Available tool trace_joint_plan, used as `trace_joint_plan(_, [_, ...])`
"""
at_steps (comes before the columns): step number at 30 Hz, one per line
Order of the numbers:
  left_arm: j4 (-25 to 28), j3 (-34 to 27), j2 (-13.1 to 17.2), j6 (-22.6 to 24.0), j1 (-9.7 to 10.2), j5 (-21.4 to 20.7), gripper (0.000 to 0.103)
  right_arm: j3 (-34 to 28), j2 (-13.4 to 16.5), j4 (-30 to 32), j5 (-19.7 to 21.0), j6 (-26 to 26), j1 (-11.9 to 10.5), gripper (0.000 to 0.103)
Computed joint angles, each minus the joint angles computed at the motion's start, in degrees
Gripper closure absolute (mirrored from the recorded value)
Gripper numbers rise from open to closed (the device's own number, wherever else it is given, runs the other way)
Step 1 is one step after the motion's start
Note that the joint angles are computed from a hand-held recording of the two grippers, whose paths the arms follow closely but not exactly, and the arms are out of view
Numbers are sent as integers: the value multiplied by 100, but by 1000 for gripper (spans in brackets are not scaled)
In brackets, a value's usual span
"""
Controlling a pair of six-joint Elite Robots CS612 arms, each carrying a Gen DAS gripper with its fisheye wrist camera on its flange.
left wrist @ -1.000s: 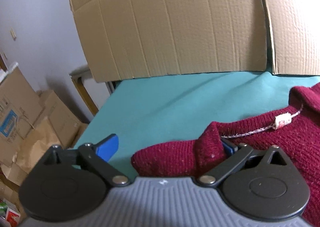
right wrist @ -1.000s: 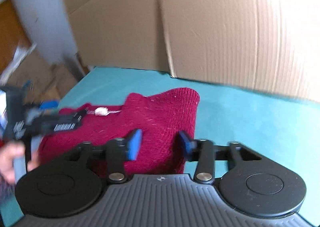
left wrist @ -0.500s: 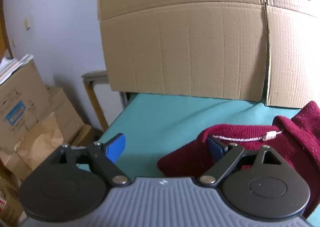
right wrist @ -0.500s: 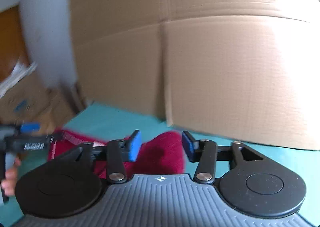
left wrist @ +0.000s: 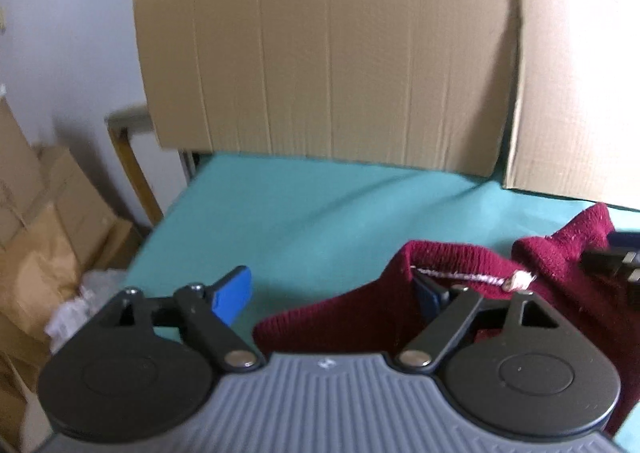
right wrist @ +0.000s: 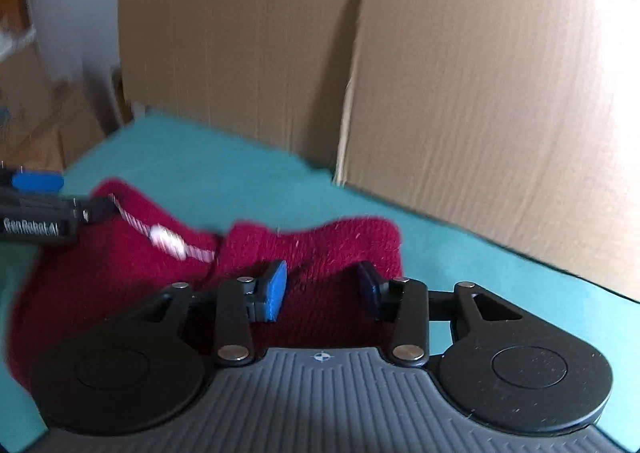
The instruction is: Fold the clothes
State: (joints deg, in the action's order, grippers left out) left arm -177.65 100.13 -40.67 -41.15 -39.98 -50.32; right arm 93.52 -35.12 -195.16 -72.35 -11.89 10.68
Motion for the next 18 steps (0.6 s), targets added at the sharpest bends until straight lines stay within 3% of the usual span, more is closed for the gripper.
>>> trace_joint_plan(2, [13,86,-94,-112,-89,183,1,270,-189,-293,205,474,-130,47])
trace_joint_plan(5, [-42,201,-205,-335,-168,323,1,530,-410,-463,124,877,-141,41])
trace_joint_plan(7, [385,208,-304,-701,-193,431,1,681,-512,-513,100,883,-130,39])
trace_joint_plan(13, [372,516,-576,-1156,-291,104,1,1128,-740,-592,-137,946,-52,38])
trace_joint_plan(18, [199,783,-741,-1406,-414,-509,1,1282,-765,-520,-773,1319,126,38])
